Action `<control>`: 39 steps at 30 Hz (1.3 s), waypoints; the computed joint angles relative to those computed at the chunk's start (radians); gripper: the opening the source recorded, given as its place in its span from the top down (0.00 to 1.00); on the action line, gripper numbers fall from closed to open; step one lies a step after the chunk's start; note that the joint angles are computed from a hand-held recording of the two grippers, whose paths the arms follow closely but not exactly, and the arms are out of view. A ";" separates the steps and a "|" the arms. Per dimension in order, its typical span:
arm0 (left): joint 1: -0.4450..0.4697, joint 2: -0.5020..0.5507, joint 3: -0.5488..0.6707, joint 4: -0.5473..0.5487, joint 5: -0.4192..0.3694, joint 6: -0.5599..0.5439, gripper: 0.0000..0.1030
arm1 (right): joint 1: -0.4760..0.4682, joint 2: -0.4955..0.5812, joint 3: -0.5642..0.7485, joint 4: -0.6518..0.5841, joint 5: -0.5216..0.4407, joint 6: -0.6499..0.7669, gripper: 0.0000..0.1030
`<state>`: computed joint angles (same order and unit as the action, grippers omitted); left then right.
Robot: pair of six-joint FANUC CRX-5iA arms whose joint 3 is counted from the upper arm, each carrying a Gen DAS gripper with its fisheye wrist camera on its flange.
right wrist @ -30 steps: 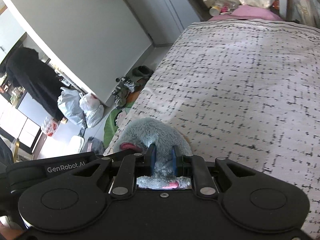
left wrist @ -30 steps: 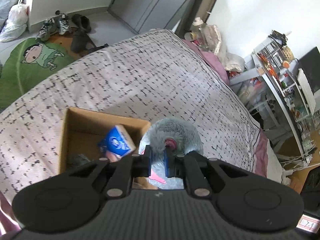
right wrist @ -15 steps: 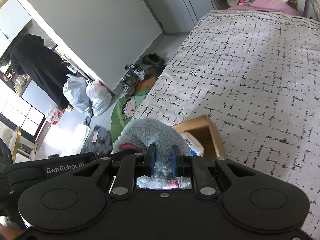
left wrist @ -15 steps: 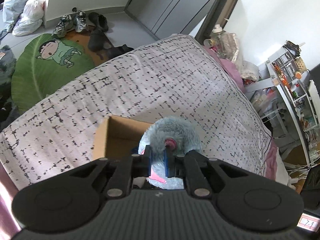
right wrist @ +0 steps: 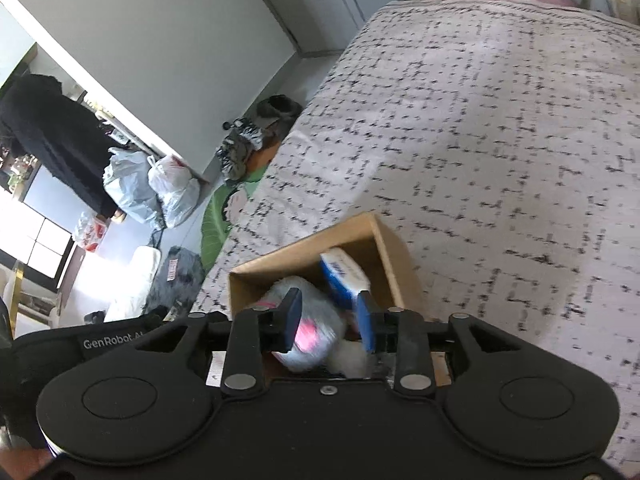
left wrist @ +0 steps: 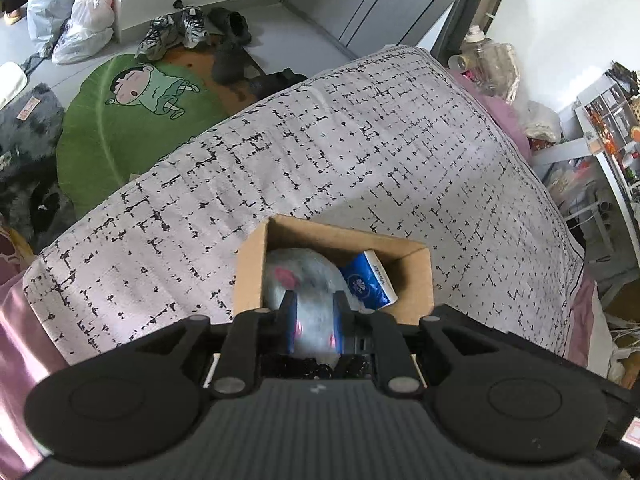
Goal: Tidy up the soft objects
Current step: 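Lower the mouse plush into the box and open both grippers, then withdraw both grippers up and away from the box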
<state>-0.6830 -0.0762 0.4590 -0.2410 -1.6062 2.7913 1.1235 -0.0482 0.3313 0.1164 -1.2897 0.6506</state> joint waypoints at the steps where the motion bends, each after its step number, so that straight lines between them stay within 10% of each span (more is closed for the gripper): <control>1: -0.002 0.004 0.003 0.003 0.001 0.002 0.84 | 0.000 -0.007 -0.006 0.009 -0.003 0.000 0.66; 29: -0.268 0.192 0.349 -0.159 -0.153 -0.021 0.21 | 0.173 -0.289 -0.229 0.341 -0.118 -0.224 0.10; 39: -0.379 0.251 0.474 -0.258 -0.261 -0.057 0.14 | 0.282 -0.371 -0.292 0.463 -0.201 -0.336 0.00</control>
<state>-1.0617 0.1752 0.9325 -0.4992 -1.8673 2.7344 1.4058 -0.4188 0.0392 0.5792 -1.4908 0.3145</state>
